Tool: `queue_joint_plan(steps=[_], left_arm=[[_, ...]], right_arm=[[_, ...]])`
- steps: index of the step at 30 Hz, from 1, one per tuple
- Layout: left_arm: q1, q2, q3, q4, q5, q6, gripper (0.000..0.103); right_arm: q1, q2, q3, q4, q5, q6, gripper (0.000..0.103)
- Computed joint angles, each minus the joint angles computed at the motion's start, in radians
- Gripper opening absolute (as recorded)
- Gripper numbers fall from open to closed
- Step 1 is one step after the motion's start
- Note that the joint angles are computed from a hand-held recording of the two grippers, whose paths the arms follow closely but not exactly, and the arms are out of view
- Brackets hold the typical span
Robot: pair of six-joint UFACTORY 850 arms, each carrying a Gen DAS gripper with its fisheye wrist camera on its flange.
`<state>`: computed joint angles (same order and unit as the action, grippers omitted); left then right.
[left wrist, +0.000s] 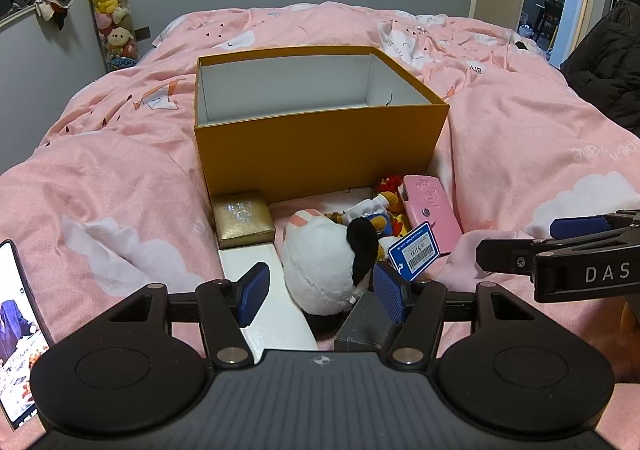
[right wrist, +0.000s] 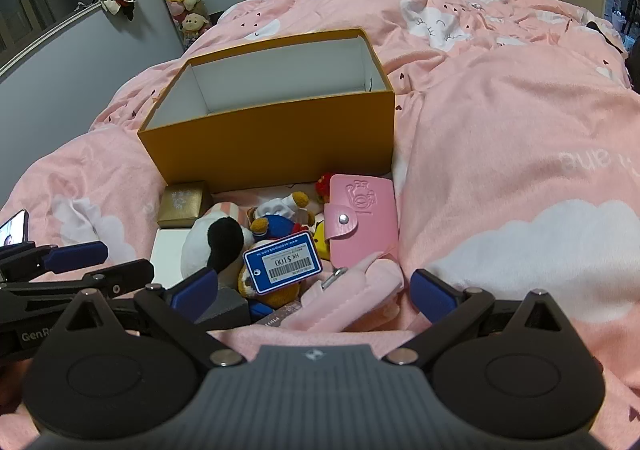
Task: Organize objects
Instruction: 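Move the left tool toward the white tube beside the gold box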
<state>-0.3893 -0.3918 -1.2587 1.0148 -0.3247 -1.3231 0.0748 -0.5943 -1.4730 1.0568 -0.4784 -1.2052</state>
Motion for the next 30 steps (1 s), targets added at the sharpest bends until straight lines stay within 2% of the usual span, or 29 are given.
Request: queue_joint_plan(steps=[14,20,23,26,28,30], left_arm=[[0.001,0.0,0.003,0.001,-0.002,-0.002,0.07],[0.018,0.004,0.011,-0.062,0.014,0.042,0.07],[0.032,0.005,0.009,-0.127,0.022,0.091,0.069],[0.057,0.008,0.003,-0.204,0.005,0.134,0.062],[0.082,0.005,-0.007,-0.297,-0.008,0.196,0.058],[0.118,0.001,-0.014,-0.462,0.015,0.33,0.056]], right_arm=[[-0.004,-0.004,-0.003,-0.006,-0.012,0.011,0.102],[-0.001,-0.013,-0.014,-0.032,-0.028,0.03,0.102],[0.003,-0.022,-0.028,-0.059,-0.047,0.04,0.102],[0.007,-0.023,-0.038,-0.042,-0.063,-0.011,0.101],[0.012,-0.026,-0.049,-0.015,-0.073,-0.069,0.096],[0.021,-0.042,-0.083,-0.02,-0.095,-0.094,0.09]])
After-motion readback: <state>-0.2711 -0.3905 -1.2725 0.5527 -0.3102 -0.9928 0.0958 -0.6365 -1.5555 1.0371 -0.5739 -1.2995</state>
